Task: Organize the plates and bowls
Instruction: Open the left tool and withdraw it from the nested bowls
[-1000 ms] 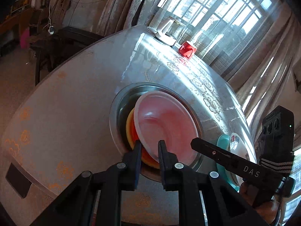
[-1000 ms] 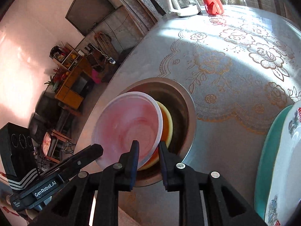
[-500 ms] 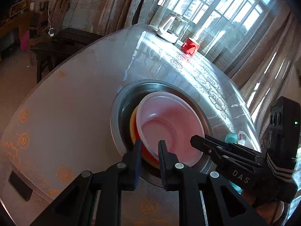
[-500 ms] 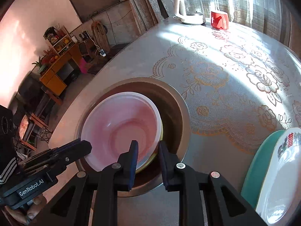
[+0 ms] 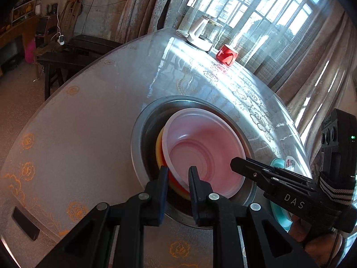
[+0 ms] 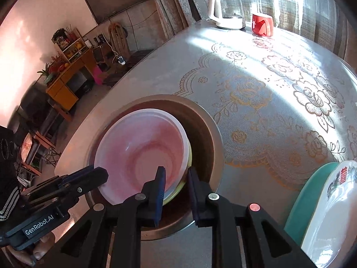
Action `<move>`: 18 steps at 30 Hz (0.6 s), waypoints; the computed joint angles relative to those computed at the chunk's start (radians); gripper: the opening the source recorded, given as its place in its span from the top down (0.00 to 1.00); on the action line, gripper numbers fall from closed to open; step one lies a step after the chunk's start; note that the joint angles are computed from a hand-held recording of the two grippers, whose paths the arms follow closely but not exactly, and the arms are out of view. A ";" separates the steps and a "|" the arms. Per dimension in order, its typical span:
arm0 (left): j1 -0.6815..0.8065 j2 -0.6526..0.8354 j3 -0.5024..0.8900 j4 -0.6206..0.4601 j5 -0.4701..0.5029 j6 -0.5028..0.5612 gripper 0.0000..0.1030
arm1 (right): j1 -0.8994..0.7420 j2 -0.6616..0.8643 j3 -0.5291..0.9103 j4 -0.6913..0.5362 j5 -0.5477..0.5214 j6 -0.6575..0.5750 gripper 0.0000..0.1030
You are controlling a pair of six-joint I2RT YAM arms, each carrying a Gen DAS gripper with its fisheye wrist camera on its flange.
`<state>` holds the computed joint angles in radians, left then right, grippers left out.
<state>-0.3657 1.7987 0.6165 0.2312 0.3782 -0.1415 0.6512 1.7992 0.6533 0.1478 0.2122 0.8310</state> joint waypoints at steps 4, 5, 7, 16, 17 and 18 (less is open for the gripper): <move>0.001 -0.007 -0.003 0.002 -0.005 -0.008 0.82 | 0.003 -0.018 -0.028 0.028 -0.002 0.023 0.79; 0.003 -0.012 -0.007 0.004 -0.004 -0.008 0.82 | 0.003 -0.026 -0.038 0.036 -0.003 0.029 0.79; 0.006 -0.020 -0.012 0.009 -0.002 -0.011 0.79 | 0.009 -0.046 -0.057 0.050 0.006 0.044 0.79; -0.007 -0.039 -0.040 0.027 -0.023 -0.005 0.79 | 0.049 -0.052 -0.069 0.059 0.053 0.059 0.85; -0.010 -0.040 -0.040 0.026 -0.026 -0.004 0.79 | 0.053 -0.052 -0.068 0.058 0.055 0.058 0.86; -0.011 -0.041 -0.041 0.025 -0.027 -0.004 0.79 | 0.048 -0.049 -0.067 0.062 0.050 0.053 0.86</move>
